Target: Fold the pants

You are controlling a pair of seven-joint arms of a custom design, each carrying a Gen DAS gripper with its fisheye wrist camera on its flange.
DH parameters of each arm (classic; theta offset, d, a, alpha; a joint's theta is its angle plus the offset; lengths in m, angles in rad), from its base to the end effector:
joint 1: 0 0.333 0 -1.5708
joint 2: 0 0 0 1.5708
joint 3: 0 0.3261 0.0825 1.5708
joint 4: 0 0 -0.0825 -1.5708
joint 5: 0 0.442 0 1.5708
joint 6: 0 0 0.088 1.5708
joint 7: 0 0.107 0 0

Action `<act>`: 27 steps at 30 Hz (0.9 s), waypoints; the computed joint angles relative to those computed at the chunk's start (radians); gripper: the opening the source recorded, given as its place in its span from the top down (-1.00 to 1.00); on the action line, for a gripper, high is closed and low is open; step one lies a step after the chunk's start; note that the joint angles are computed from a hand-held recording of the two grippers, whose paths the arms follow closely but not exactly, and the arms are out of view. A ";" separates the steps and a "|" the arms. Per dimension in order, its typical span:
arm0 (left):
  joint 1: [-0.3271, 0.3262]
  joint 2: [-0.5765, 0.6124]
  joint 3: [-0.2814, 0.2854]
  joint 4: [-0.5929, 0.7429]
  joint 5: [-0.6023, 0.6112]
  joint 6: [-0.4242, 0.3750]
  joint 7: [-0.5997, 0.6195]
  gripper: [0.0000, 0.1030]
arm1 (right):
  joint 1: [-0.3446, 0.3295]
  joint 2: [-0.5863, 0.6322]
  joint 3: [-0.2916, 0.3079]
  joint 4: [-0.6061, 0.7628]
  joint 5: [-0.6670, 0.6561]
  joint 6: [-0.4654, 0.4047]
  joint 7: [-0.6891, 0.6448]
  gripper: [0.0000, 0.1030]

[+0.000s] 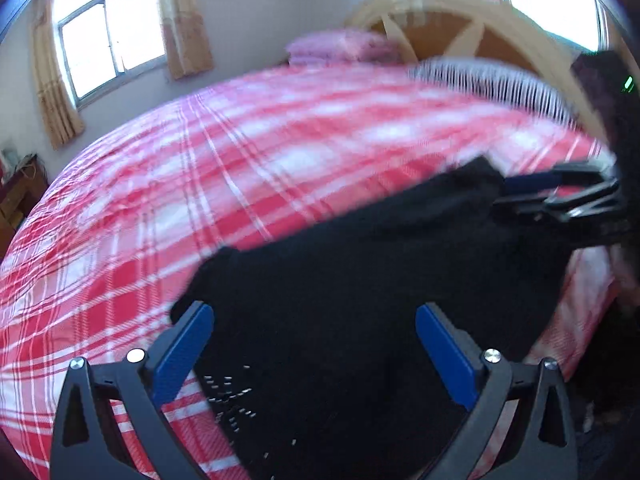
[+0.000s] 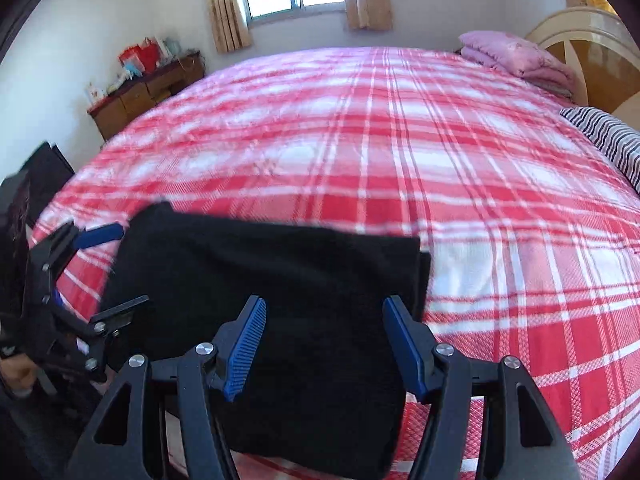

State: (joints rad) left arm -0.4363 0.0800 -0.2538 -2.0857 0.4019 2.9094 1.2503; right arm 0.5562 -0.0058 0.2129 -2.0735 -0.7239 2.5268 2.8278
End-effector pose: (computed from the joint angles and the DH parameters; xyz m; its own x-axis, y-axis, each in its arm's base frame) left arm 0.4916 -0.4330 0.4510 -0.6251 -0.7748 -0.0944 -0.5225 0.5053 -0.6868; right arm 0.4505 0.4456 0.4621 0.0429 -0.9967 -0.0695 -0.7720 0.0111 -0.6356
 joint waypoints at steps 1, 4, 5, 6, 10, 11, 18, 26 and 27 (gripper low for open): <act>-0.015 0.025 0.012 0.018 0.011 -0.028 0.003 -1.00 | -0.001 -0.003 -0.001 -0.007 -0.022 0.004 0.004 -0.22; 0.010 0.009 -0.006 -0.010 -0.071 0.017 0.046 -1.00 | -0.007 -0.029 -0.003 -0.036 -0.041 0.056 0.023 -0.22; 0.016 -0.005 -0.008 -0.022 -0.106 0.021 0.066 -1.00 | -0.012 -0.045 -0.004 -0.052 -0.051 0.082 0.042 -0.22; 0.017 -0.023 0.000 -0.037 -0.093 0.031 0.045 -1.00 | -0.019 -0.068 -0.001 -0.069 -0.075 0.082 0.078 -0.22; 0.055 -0.096 0.001 -0.121 -0.131 0.092 0.006 -1.00 | -0.044 -0.137 0.011 -0.122 -0.075 0.033 0.166 -0.22; 0.071 -0.112 -0.001 -0.141 -0.146 0.099 -0.009 -1.00 | -0.050 -0.147 0.011 -0.133 -0.052 0.034 0.164 -0.22; 0.115 -0.120 0.001 -0.206 -0.438 0.142 0.127 -1.00 | -0.073 -0.144 0.015 -0.159 0.049 0.107 0.111 -0.22; 0.085 -0.079 -0.029 -0.165 -0.653 0.153 0.337 -1.00 | -0.066 -0.112 -0.005 -0.176 0.182 0.180 0.027 -0.22; 0.082 -0.076 -0.032 -0.162 -0.676 0.153 0.362 -1.00 | -0.068 -0.117 -0.015 -0.194 0.219 0.216 0.015 -0.22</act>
